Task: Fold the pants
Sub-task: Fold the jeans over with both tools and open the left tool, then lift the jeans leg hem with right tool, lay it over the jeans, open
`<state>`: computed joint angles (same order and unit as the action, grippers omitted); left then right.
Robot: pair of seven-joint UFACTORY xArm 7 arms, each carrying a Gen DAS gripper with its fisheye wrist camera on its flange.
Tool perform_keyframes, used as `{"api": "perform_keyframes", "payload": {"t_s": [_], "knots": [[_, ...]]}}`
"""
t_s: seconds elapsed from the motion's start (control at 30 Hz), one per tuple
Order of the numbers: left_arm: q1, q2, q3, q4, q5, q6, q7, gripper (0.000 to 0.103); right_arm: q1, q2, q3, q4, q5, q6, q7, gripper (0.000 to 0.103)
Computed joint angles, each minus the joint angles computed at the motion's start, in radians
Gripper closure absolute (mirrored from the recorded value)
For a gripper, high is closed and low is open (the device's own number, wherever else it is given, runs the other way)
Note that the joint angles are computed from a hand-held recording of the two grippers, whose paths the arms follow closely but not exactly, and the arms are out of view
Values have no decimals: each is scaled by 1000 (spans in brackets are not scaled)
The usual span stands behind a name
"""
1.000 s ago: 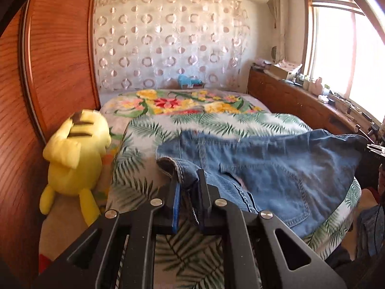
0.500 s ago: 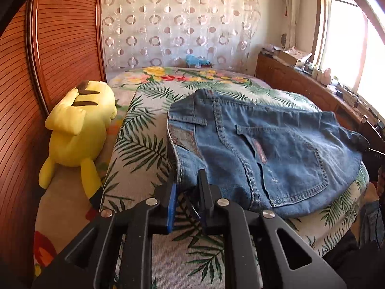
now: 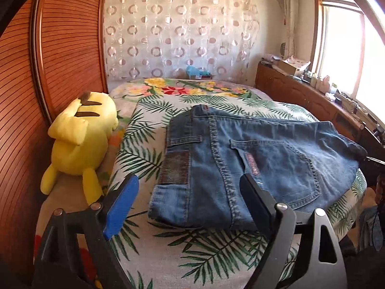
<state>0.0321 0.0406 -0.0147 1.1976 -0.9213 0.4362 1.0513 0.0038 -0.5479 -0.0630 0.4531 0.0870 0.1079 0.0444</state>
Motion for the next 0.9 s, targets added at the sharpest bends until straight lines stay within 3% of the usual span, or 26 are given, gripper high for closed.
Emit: {"api": "perform_keyframes", "payload": {"t_s": [0.47, 0.7, 0.9], "knots": [[-50, 78, -68, 57, 54, 42, -52, 13, 3, -54, -11, -38, 0, 7, -8, 81], [-84, 115, -92, 57, 196, -2, -133, 13, -9, -77, 6, -67, -5, -9, 8, 81], [-79, 113, -113, 28, 186, -60, -131, 13, -13, -69, 21, -60, -16, -11, 21, 81]]}}
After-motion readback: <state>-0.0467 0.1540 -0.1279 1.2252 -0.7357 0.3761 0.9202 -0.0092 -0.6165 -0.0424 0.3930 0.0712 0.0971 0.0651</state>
